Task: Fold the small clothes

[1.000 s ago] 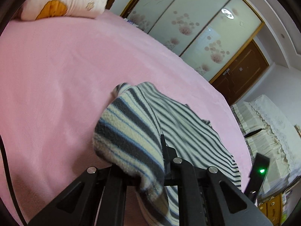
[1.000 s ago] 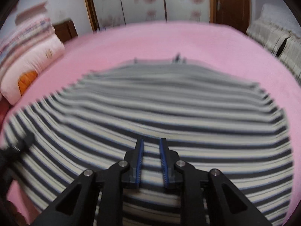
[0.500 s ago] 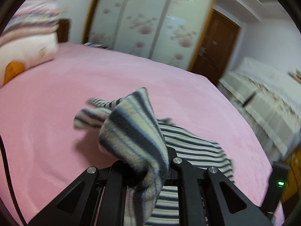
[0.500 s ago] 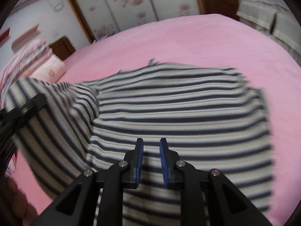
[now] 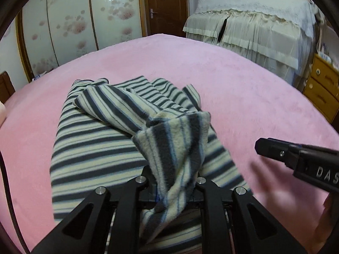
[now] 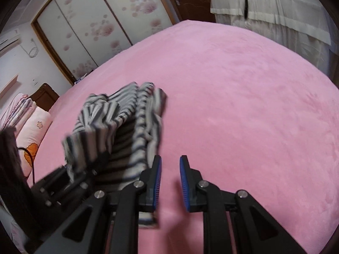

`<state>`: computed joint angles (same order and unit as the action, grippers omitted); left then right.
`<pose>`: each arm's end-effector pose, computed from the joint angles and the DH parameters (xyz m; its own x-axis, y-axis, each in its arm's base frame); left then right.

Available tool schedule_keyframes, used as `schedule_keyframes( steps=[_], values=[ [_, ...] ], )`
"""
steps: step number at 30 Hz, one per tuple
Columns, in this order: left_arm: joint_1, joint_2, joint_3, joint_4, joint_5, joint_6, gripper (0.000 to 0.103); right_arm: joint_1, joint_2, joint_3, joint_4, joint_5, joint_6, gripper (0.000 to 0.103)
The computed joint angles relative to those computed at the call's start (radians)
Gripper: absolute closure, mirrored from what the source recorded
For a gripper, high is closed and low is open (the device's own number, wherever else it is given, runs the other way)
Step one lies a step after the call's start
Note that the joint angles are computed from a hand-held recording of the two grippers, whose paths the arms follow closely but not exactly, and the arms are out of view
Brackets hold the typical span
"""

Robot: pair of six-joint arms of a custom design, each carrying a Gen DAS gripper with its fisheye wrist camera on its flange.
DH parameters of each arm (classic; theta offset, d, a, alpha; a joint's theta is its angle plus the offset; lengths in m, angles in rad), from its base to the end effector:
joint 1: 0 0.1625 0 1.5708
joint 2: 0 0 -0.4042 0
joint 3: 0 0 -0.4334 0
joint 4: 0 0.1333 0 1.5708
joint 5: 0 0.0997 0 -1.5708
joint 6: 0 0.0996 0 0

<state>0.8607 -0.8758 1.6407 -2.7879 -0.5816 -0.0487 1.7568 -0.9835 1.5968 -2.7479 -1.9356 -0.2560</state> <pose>-0.2824 -0.6607 0.1672 -0.6824 0.0480 -0.7294 0.5538 0.6852 -0.4730 0.2278 -0.6820 0.2242 -0.8827 -0.1962 0.4270 -0.3926 0.8073 -0.4406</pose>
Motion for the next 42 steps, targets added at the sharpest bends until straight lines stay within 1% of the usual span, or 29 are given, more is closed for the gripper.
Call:
schedule_keyframes(
  steps=[3,4,5,7,8,9,11,13,15,17,19,20,23,25,30,31,33,34,35,36,37,38,40,42],
  values=[
    [-0.002,-0.011,0.022,-0.033,-0.020,0.021,0.088,-0.013,-0.004,0.009,0.007,0.014,0.009,0.086],
    [0.002,-0.016,0.026,-0.038,-0.033,0.026,0.080,-0.013,-0.003,0.010,0.007,0.019,0.011,0.086],
    [0.003,-0.027,0.037,-0.044,-0.067,0.033,0.074,-0.012,-0.001,0.008,0.008,0.020,0.012,0.086],
    [0.001,-0.031,0.050,-0.070,-0.098,0.059,0.073,-0.014,0.003,0.005,0.005,0.027,0.007,0.085],
    [-0.006,-0.031,0.066,-0.107,-0.108,0.098,0.073,-0.014,0.007,-0.001,0.006,0.032,0.002,0.085],
    [-0.013,-0.029,0.077,-0.131,-0.105,0.126,0.073,-0.012,0.007,-0.002,0.004,0.037,-0.004,0.085],
    [-0.024,-0.016,0.081,-0.153,-0.076,0.157,0.073,-0.006,0.010,-0.005,0.004,0.040,-0.012,0.085],
    [-0.031,0.006,0.067,-0.152,-0.017,0.160,0.073,0.000,0.013,-0.010,0.003,0.037,-0.023,0.085],
    [-0.031,0.015,0.057,-0.130,0.013,0.119,0.075,0.004,0.014,-0.015,0.005,0.039,-0.030,0.085],
    [-0.028,0.012,0.045,-0.070,0.026,0.054,0.094,0.006,0.015,-0.020,0.005,0.042,-0.033,0.085],
    [-0.029,-0.003,0.054,-0.068,0.009,0.035,0.096,0.006,0.013,-0.022,0.008,0.043,-0.036,0.085],
    [-0.032,-0.013,0.066,-0.094,-0.008,0.048,0.097,0.007,0.012,-0.024,0.012,0.045,-0.035,0.085],
    [-0.052,-0.024,0.104,-0.175,-0.010,0.127,0.097,0.007,0.004,-0.019,0.011,0.052,-0.039,0.085],
    [-0.056,-0.029,0.115,-0.183,-0.018,0.145,0.097,0.008,-0.001,-0.013,0.007,0.049,-0.042,0.085],
    [-0.051,-0.049,0.143,-0.143,-0.058,0.148,0.096,0.006,0.004,-0.020,0.024,0.036,-0.031,0.086],
    [-0.049,-0.057,0.145,-0.117,-0.065,0.135,0.094,0.006,0.007,-0.025,0.030,0.036,-0.029,0.086],
    [-0.049,-0.085,0.151,-0.046,-0.083,0.083,0.088,0.006,0.008,-0.032,0.053,0.037,-0.023,0.085],
    [-0.050,-0.103,0.161,-0.040,-0.110,0.079,0.076,0.005,0.004,-0.036,0.075,0.051,-0.017,0.085],
    [-0.054,-0.135,0.183,-0.036,-0.141,0.077,0.061,0.001,-0.002,-0.037,0.099,0.073,-0.007,0.085],
    [-0.062,-0.153,0.198,-0.041,-0.144,0.077,0.053,0.000,-0.007,-0.036,0.116,0.090,0.001,0.085],
    [-0.077,-0.183,0.229,-0.071,-0.133,0.088,0.039,-0.002,-0.013,-0.036,0.134,0.108,0.007,0.085],
    [-0.089,-0.206,0.256,-0.107,-0.117,0.101,0.033,-0.003,-0.018,-0.035,0.152,0.123,0.011,0.085],
    [-0.113,-0.266,0.311,-0.157,-0.068,0.108,0.031,-0.002,-0.028,-0.035,0.183,0.142,0.016,0.085],
    [-0.123,-0.328,0.351,-0.147,0.006,0.063,0.031,0.001,-0.035,-0.032,0.203,0.152,0.014,0.083]
  ],
)
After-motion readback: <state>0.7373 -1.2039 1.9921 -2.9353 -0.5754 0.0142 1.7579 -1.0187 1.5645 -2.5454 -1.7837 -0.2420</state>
